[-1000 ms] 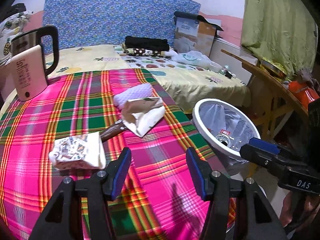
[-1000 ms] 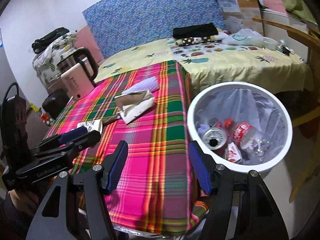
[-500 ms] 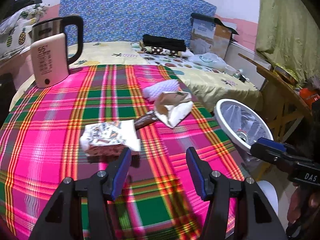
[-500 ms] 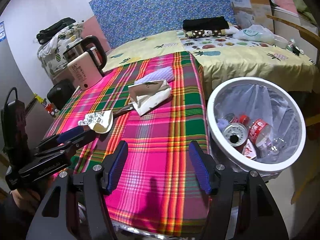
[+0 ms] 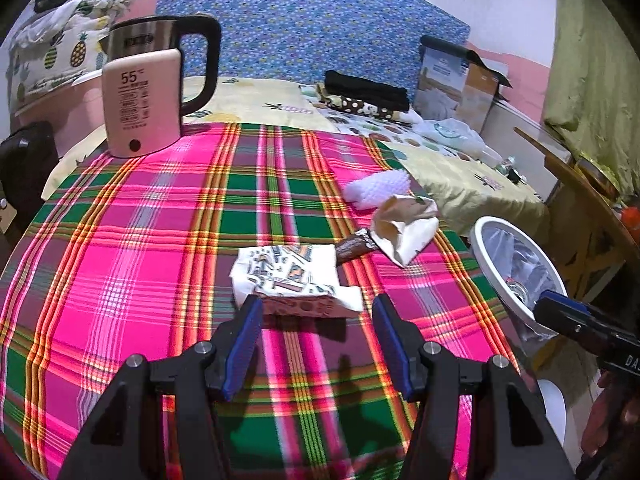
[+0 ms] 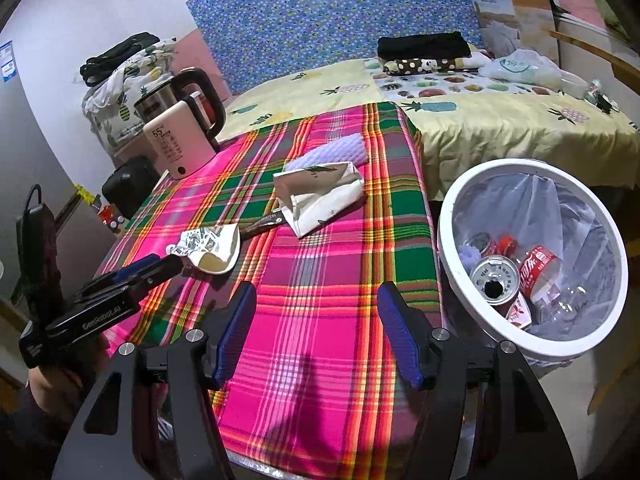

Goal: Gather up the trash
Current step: 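Move both tools back over the table toward the remaining wrappers, then grasp the brown snack stick with the right tool while the left tool grasps the printed paper wrapper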

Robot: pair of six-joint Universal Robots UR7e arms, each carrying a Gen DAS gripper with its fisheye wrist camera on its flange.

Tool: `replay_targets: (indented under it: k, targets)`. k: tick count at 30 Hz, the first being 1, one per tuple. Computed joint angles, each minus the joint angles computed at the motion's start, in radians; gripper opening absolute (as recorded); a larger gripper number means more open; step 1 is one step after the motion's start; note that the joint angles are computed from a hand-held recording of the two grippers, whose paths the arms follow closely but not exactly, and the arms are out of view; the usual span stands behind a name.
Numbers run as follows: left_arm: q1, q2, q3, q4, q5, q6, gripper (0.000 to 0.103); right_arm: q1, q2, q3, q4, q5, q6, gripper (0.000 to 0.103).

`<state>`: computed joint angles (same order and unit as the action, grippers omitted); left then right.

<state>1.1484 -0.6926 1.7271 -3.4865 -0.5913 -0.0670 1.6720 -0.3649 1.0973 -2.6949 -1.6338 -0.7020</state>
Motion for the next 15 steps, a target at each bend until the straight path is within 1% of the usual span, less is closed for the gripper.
replay_targets:
  k: [4,8,11,15]
  targets:
    - [0.009,-0.007,0.004,0.023,-0.012,-0.038,0.059,-0.001,0.010,-0.020,0.020,-0.001,0.006,0.064]
    - [0.021,-0.016,0.010,0.072,-0.073,-0.106,0.059,-0.003,0.018,-0.034,0.035,-0.004,0.013,0.064]
    - [0.028,-0.015,0.000,0.084,-0.094,-0.132,0.059,-0.003,0.021,-0.043,0.046,-0.005,0.014,0.064]
    - [0.049,-0.019,-0.028,0.139,-0.122,-0.218,0.059,-0.003,0.028,-0.056,0.058,-0.010,0.016,0.064]
